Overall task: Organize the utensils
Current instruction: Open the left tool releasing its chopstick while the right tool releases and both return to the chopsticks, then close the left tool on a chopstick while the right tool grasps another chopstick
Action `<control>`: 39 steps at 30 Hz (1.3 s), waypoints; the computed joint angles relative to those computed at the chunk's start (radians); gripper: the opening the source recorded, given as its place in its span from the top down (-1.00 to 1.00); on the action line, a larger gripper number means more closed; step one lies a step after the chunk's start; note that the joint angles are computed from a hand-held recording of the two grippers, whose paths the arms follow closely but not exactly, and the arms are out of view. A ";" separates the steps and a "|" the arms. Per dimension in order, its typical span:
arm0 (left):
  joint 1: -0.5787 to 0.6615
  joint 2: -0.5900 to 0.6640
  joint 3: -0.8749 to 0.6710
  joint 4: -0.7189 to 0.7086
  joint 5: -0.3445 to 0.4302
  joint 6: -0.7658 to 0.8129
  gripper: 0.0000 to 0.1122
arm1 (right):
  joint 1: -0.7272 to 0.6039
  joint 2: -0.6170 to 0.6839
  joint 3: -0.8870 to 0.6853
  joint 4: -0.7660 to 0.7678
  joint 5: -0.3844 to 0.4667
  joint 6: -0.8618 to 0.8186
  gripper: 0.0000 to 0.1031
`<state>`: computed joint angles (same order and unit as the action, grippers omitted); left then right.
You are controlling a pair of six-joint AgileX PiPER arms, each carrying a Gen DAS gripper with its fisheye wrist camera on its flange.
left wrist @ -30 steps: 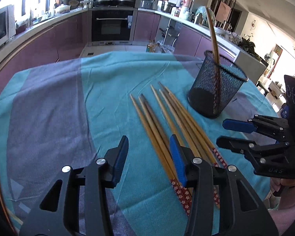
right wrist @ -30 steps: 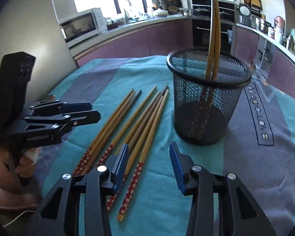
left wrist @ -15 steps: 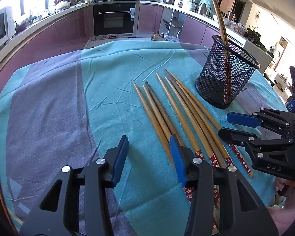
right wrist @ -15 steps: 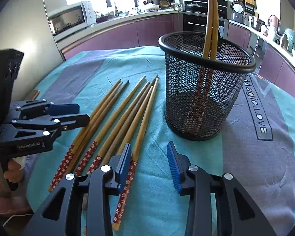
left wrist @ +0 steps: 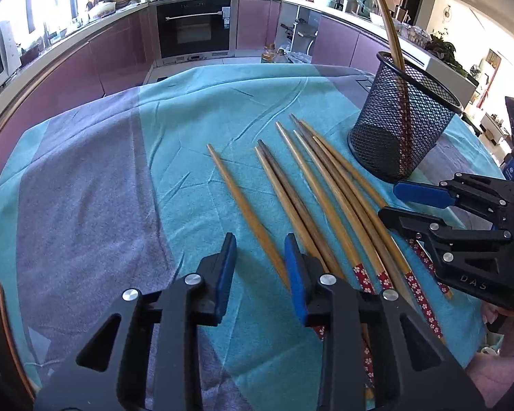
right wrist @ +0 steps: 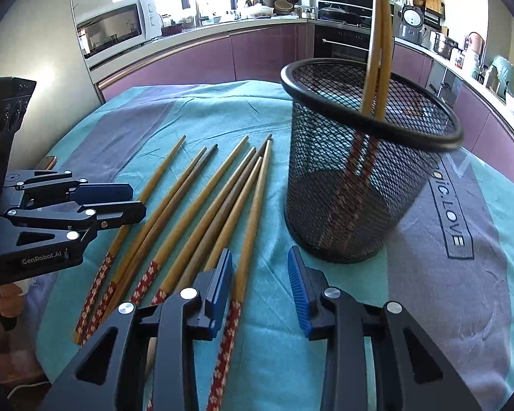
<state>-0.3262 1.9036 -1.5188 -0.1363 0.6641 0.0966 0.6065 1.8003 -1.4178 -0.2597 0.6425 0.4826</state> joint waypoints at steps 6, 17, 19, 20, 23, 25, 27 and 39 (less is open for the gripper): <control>0.000 0.053 -0.079 0.013 0.027 -0.036 0.53 | -0.007 0.017 -0.019 0.012 -0.009 -0.006 0.66; 0.026 0.051 -0.050 -0.060 -0.009 -0.067 0.86 | -0.051 -0.035 0.048 0.137 -0.074 -0.070 0.89; 0.030 0.040 -0.032 -0.078 -0.021 -0.053 0.86 | -0.053 -0.054 0.065 0.150 -0.083 -0.084 0.89; 0.033 0.032 -0.021 -0.089 -0.028 -0.043 0.86 | -0.057 -0.066 0.075 0.171 -0.091 -0.106 0.89; 0.037 0.008 -0.002 -0.131 -0.034 -0.002 0.86 | -0.066 -0.103 0.106 0.212 -0.116 -0.151 0.89; 0.042 -0.016 0.020 -0.159 -0.045 0.031 0.86 | -0.077 -0.139 0.136 0.278 -0.142 -0.219 0.89; 0.048 -0.037 0.026 -0.210 -0.043 0.079 0.86 | -0.084 -0.170 0.156 0.310 -0.153 -0.257 0.89; 0.073 -0.171 0.049 -0.408 -0.014 0.287 0.87 | -0.136 -0.339 0.245 0.447 -0.219 -0.381 0.89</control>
